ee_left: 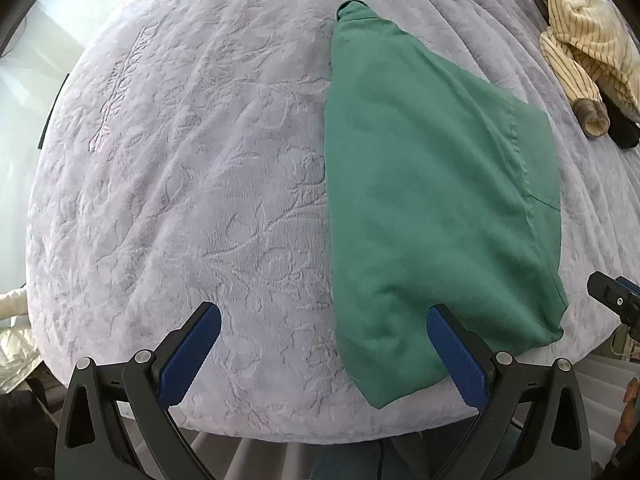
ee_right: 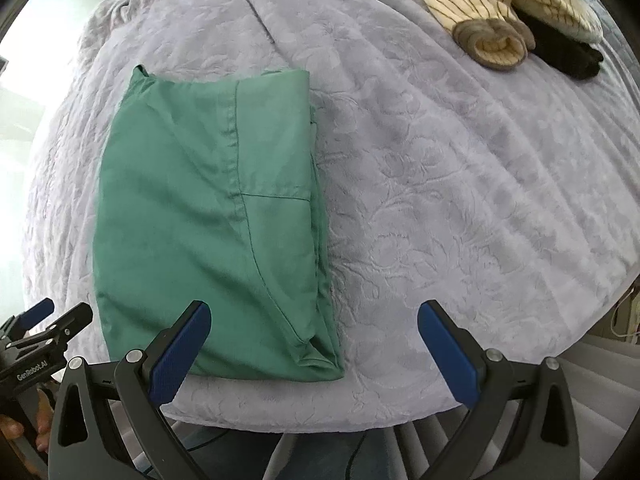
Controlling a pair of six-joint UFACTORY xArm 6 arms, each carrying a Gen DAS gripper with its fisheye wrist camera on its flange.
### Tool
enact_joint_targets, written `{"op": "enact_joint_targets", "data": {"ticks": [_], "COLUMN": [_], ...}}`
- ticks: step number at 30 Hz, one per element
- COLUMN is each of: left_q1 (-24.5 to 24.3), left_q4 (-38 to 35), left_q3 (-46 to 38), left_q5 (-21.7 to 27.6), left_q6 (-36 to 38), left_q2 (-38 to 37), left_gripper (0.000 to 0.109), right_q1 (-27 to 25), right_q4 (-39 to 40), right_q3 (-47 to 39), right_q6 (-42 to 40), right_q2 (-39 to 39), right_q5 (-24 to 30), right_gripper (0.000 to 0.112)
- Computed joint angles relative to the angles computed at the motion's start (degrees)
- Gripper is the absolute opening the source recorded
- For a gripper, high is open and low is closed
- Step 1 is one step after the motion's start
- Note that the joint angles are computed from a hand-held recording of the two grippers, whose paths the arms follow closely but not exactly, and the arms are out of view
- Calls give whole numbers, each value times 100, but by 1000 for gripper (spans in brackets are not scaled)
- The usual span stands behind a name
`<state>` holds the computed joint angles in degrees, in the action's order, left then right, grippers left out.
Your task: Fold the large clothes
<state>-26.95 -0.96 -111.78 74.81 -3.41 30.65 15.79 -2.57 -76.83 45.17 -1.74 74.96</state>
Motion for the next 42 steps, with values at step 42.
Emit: {"op": "enact_joint_targets", "data": {"ticks": [42], "left_q1": [-130], "left_q4": [-5], "left_q3": [50], "left_q5": [-286], "left_q6": [-69], "left_q2": [-146], "left_gripper": [103], "right_q1": [198], "right_q4": [-236], "right_q3": [-264], "right_q6": [157], "right_q2": [68], "right_q5": [76], "right_gripper": [103]}}
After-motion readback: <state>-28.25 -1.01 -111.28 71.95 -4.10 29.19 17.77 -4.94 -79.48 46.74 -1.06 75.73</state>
